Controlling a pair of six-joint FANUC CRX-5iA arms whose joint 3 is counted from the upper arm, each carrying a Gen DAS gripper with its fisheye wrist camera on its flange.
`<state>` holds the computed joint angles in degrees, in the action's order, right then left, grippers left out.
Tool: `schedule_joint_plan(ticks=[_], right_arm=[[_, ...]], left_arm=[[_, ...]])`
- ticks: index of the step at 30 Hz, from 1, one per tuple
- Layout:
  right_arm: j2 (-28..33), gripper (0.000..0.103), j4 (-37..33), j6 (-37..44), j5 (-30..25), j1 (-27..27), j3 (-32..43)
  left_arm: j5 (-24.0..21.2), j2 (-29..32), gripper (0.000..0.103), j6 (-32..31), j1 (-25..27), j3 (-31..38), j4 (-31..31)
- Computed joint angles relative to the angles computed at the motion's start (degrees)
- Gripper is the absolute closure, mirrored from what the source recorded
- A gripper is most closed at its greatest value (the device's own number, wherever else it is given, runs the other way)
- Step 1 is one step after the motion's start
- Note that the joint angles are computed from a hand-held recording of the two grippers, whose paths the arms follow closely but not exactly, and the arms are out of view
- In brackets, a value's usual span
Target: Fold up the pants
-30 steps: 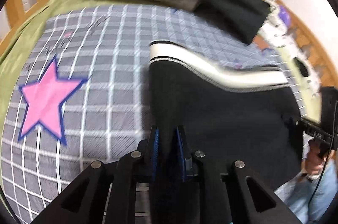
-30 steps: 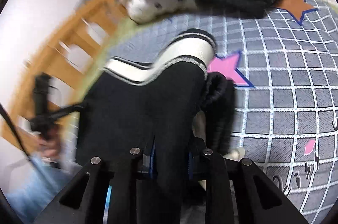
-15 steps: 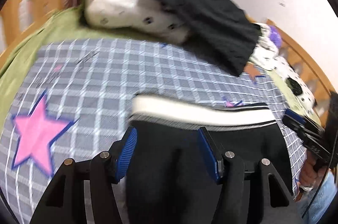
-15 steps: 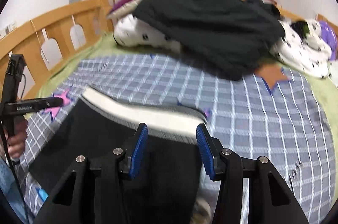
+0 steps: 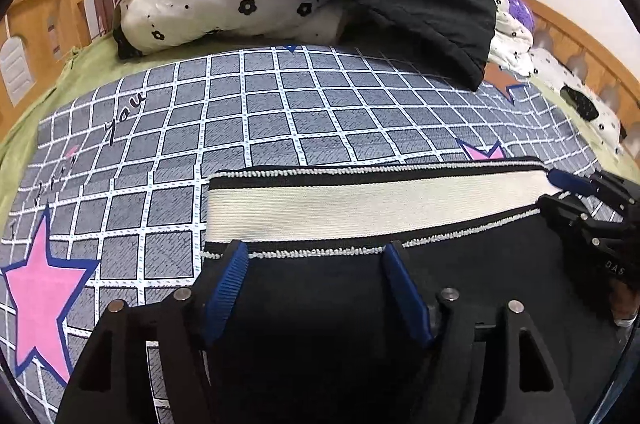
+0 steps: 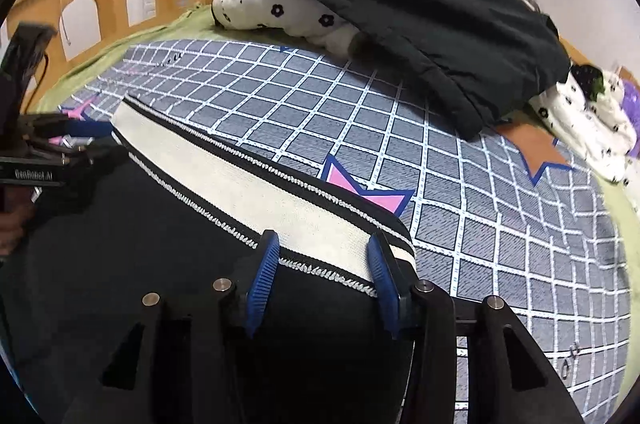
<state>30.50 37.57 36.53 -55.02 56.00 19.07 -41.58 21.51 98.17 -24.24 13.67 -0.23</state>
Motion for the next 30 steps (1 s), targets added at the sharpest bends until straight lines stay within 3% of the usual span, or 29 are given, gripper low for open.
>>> schedule_joint_plan(ticks=[3,6,10,13,15,16,22,26,30], right_arm=[[0.75,0.059,1.41,0.20,-0.90,0.38,0.60],[-0.02,0.058,0.81,-1.00,-0.64,0.49,-0.01],[-1.95,0.057,-3.29,-2.21,-4.32,1.76,1.22],[-4.19,0.057,-6.37,-1.56,-6.91,4.01,0.64],[-6.43,0.057,-7.22,-1.75,-7.48,6.22,-1.67],[-7.56,0.057,-7.23,-2.89,-7.75,7.36,-3.09],[-12.74,0.057,-4.47,-14.35,-10.90,14.22,-12.19],[-16.40,0.057,-3.06,-24.65,-9.22,16.50,-18.45],[-17.37,0.057,-1.15,-26.91,-10.89,18.01,-20.21]], left_arm=[[-2.70,0.64,0.029,1.20,-0.96,2.23,-2.59],[-5.62,0.07,0.029,0.25,-0.50,2.10,-0.27],[-9.18,-3.78,0.029,-1.90,-1.66,-1.57,0.30],[-7.97,-9.42,0.029,-4.20,-3.12,-8.63,-0.29],[-5.35,-13.44,0.029,-7.39,-2.38,-14.86,4.49],[-4.12,-15.91,0.028,-9.30,-2.04,-18.54,7.47],[-2.82,-25.82,0.026,-8.56,-2.36,-28.33,8.20],[-6.30,-28.22,0.026,-2.69,-2.87,-29.60,3.23],[-9.44,-29.23,0.027,8.42,-8.16,-27.07,-11.94]])
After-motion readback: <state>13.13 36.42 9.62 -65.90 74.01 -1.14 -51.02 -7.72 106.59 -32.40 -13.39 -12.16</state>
